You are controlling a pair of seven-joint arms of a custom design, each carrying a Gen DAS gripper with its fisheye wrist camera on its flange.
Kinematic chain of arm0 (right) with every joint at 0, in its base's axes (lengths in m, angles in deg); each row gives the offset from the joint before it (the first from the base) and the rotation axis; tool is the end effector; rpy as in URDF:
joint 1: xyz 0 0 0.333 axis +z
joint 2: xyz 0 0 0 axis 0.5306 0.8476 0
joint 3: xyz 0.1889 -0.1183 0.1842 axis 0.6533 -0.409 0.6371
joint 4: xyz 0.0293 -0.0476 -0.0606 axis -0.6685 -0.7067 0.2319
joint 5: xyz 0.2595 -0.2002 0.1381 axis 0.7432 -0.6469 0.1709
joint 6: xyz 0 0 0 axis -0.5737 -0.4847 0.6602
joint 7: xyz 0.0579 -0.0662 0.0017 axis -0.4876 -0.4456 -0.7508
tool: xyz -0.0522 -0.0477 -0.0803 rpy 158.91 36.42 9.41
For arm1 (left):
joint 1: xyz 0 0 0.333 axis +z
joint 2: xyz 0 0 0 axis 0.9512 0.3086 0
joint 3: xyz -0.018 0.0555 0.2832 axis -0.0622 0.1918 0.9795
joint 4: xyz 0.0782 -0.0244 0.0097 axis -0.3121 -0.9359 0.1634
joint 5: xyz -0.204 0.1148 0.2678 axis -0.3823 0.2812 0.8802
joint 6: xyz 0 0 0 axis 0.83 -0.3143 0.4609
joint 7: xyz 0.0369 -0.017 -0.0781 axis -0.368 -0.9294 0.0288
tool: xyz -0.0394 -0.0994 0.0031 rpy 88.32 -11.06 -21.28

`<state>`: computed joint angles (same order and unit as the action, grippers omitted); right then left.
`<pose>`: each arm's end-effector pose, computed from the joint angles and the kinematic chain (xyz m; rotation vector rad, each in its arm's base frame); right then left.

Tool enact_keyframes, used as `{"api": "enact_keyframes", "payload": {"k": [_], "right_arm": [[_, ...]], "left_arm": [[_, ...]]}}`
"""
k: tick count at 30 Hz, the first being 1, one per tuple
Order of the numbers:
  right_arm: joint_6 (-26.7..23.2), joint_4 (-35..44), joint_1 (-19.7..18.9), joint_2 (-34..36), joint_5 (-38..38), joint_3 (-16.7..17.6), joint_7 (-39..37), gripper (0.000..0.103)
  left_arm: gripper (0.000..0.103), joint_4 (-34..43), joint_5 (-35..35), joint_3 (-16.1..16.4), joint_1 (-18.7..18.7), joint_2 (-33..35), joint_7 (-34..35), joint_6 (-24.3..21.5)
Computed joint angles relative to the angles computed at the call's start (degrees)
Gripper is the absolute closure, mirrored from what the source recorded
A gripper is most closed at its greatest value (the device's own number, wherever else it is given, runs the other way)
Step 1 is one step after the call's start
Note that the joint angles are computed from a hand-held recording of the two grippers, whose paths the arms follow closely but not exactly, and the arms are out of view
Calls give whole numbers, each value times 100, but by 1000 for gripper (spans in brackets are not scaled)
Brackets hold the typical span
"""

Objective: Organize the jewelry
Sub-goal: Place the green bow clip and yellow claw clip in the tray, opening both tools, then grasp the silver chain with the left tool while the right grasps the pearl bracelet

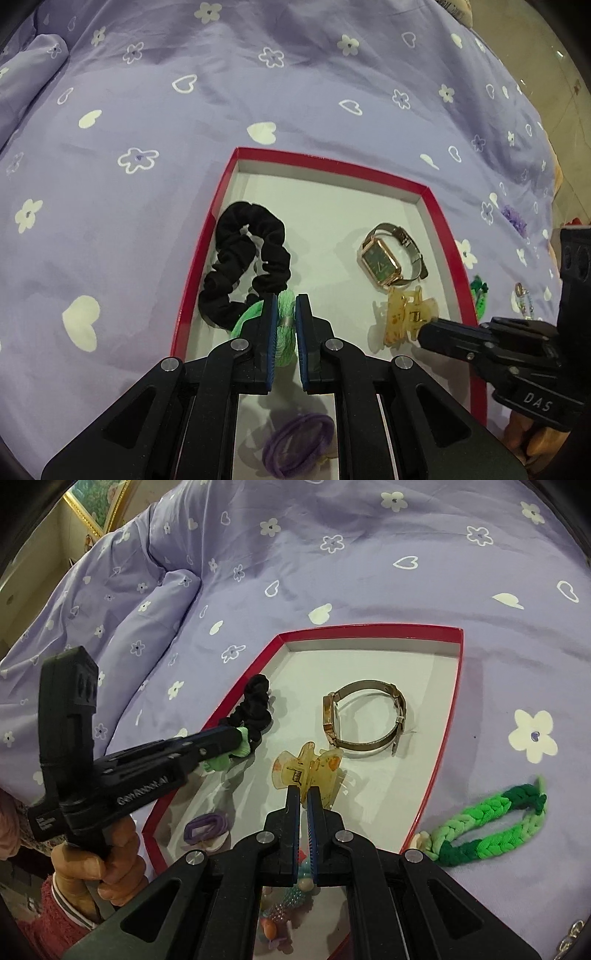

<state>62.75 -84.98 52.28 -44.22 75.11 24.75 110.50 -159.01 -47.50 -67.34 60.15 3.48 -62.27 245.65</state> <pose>0.5053 0.2598 0.4261 -2.2279 1.0365 0.1479 0.4223 -0.2307 0.4089 -2.2549 1.5259 -0.7510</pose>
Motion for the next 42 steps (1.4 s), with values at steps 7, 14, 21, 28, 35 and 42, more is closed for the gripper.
{"api": "enact_keyframes", "payload": {"k": [7,14,21,28,35,42], "right_arm": [[-75,49,-25,53,8,-10,42,95],[-94,46,-35,41,52,-9,73,92],[-179,-177,-101,-303,354,-54,-133,70],[-235,-663,-181,-960,787,-231,-530,59],[-158,-1276,-348,-1633,1063,-502,-728,49],[-37,-1776,-627,-2140,1136,-786,-711,48]], "left_arm": [[92,9,-87,-8,-45,7,96,-54],[70,-15,-73,-58,-57,-111,40,-115],[56,-184,-29,-124,-120,-474,-219,-304],[49,-343,-36,-240,-202,-901,-509,-474],[40,-142,33,-438,-375,-979,-728,-672],[37,379,153,-580,-614,-667,-687,-818]]}}
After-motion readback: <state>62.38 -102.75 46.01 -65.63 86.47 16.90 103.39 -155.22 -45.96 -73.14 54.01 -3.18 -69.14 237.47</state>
